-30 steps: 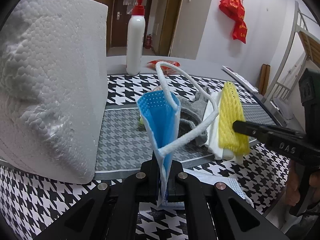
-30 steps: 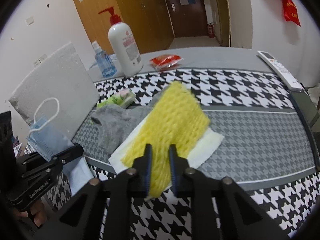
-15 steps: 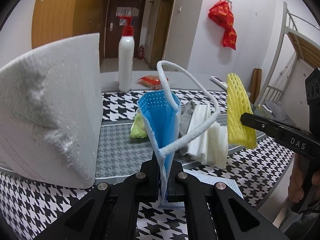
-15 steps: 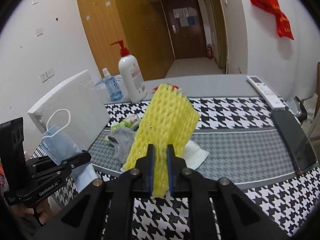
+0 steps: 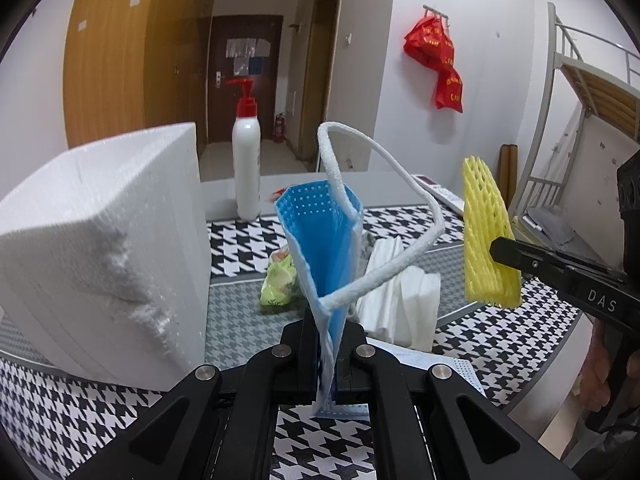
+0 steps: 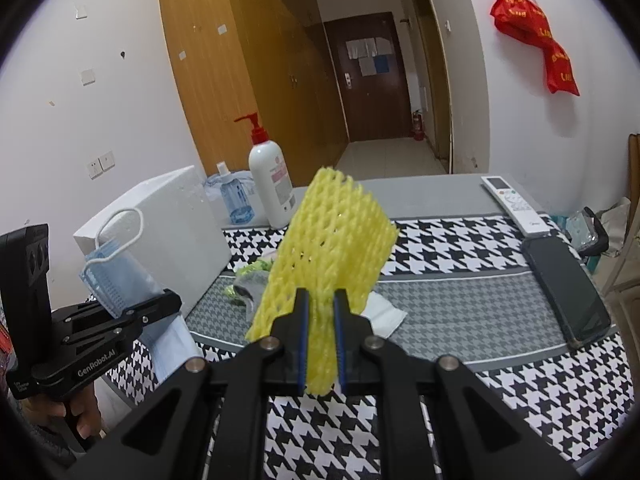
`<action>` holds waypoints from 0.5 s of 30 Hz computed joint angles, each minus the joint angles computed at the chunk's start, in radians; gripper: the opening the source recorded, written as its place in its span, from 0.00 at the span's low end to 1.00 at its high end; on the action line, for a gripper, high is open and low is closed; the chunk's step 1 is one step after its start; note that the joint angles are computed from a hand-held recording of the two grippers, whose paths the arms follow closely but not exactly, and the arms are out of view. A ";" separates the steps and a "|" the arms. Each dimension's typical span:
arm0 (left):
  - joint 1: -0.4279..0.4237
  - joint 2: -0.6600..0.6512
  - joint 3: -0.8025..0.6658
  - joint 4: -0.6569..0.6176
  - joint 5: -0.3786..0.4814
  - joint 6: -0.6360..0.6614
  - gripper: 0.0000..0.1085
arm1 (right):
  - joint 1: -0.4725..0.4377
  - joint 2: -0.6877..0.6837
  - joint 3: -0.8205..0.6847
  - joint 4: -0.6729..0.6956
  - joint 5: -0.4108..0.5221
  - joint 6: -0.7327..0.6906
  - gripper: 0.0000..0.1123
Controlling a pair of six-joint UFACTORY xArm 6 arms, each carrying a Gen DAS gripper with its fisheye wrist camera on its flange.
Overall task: Organize soft objects
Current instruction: 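Lift and carry the mask and foam net toward the white foam box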
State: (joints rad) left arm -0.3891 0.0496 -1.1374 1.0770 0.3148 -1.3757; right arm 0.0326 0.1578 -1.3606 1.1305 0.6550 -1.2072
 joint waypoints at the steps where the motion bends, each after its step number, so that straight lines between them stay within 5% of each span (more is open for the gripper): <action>1: -0.002 -0.005 0.000 0.013 0.002 -0.009 0.03 | 0.000 -0.004 0.002 0.005 -0.001 -0.003 0.13; 15: -0.020 -0.056 -0.001 0.120 0.037 -0.078 0.03 | 0.004 -0.067 0.050 0.064 -0.037 -0.063 0.13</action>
